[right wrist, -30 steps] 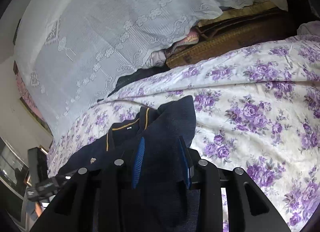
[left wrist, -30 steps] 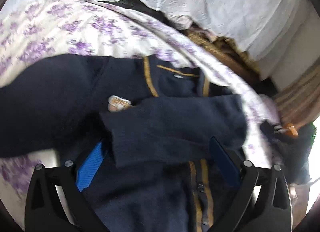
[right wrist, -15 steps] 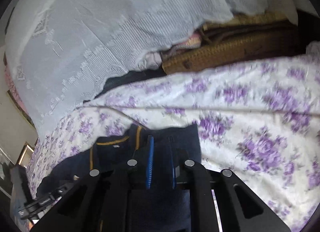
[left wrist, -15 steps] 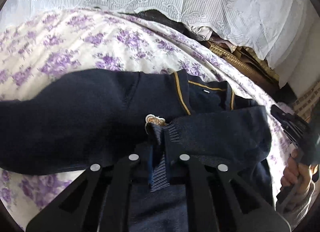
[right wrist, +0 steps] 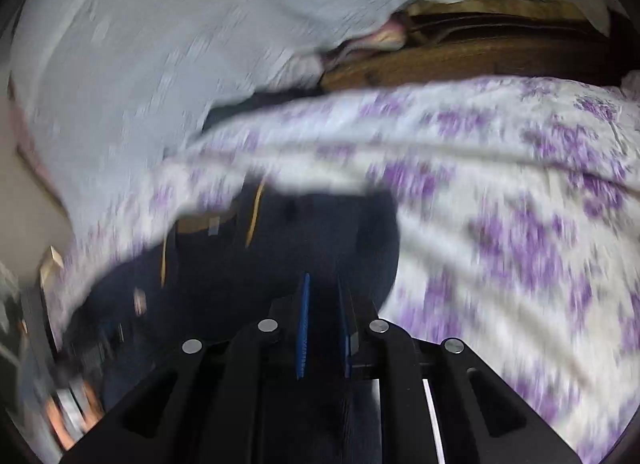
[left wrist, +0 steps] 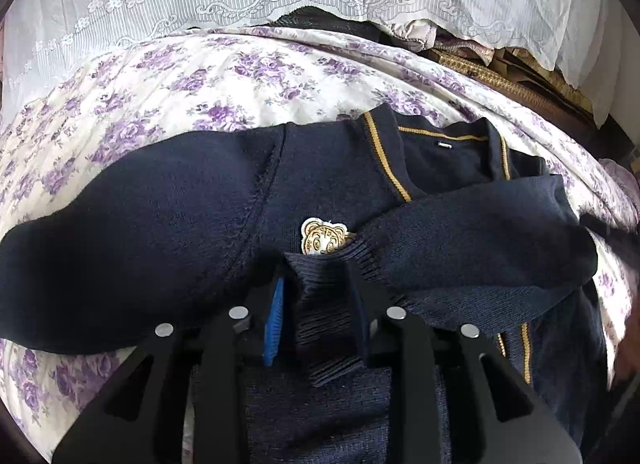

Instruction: Fold small clothes

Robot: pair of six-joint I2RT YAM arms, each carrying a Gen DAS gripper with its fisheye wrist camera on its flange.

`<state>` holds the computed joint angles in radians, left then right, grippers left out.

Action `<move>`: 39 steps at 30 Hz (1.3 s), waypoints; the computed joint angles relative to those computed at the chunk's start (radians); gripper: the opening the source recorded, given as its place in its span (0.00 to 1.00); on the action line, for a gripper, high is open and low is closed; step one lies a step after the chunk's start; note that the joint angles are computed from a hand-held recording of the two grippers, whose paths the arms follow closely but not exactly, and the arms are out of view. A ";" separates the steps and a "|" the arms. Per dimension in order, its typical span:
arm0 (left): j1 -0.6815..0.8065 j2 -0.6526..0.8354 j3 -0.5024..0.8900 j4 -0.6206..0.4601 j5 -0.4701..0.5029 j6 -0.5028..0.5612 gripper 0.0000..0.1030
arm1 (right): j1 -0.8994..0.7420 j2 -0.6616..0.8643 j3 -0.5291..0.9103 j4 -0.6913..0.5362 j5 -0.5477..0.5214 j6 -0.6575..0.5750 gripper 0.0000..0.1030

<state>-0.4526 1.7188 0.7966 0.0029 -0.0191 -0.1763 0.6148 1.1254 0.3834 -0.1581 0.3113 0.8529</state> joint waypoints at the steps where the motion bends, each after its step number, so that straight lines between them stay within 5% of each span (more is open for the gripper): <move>1: -0.008 -0.001 -0.001 0.000 -0.009 -0.003 0.27 | 0.026 0.027 0.001 -0.019 0.001 0.006 0.13; 9: -0.010 0.000 -0.005 0.006 -0.012 -0.005 0.30 | 0.081 0.032 0.092 -0.112 0.124 0.002 0.15; 13: -0.009 0.002 -0.005 0.008 -0.011 -0.003 0.31 | -0.030 0.222 0.135 -0.013 -0.040 -0.036 0.25; 15: 0.000 0.004 -0.004 0.008 0.008 -0.008 0.32 | 0.023 0.233 0.048 0.134 0.034 -0.031 0.25; 18: 0.017 0.000 -0.007 0.009 0.040 -0.014 0.33 | 0.056 0.142 0.047 0.060 0.101 0.049 0.28; 21: 0.028 -0.006 -0.015 0.015 0.063 -0.020 0.38 | 0.125 0.192 0.172 -0.042 0.255 -0.004 0.59; 23: 0.024 -0.006 -0.018 0.020 0.057 -0.021 0.41 | 0.077 0.301 0.278 -0.067 0.220 -0.064 0.62; 25: 0.019 -0.004 -0.020 0.024 0.050 -0.019 0.42 | -0.011 0.429 0.336 -0.057 0.064 -0.059 0.64; 27: 0.025 -0.007 -0.023 0.025 0.060 -0.019 0.43 | 0.027 0.501 0.347 -0.031 0.144 -0.079 0.68; 30: 0.051 -0.056 -0.061 0.029 0.094 -0.033 0.56 | 0.146 0.425 0.327 -0.082 0.264 -0.011 0.67; 32: 0.073 -0.097 -0.088 0.027 0.130 -0.038 0.69 | 0.227 0.365 0.294 -0.104 0.283 -0.014 0.76; 35: 0.101 -0.155 -0.122 0.013 0.153 -0.038 0.71 | 0.220 0.424 0.272 -0.105 0.181 -0.040 0.81; 39: 0.204 -0.325 -0.217 -0.038 0.196 -0.031 0.80 | 0.303 0.066 0.081 -0.125 0.315 0.167 0.82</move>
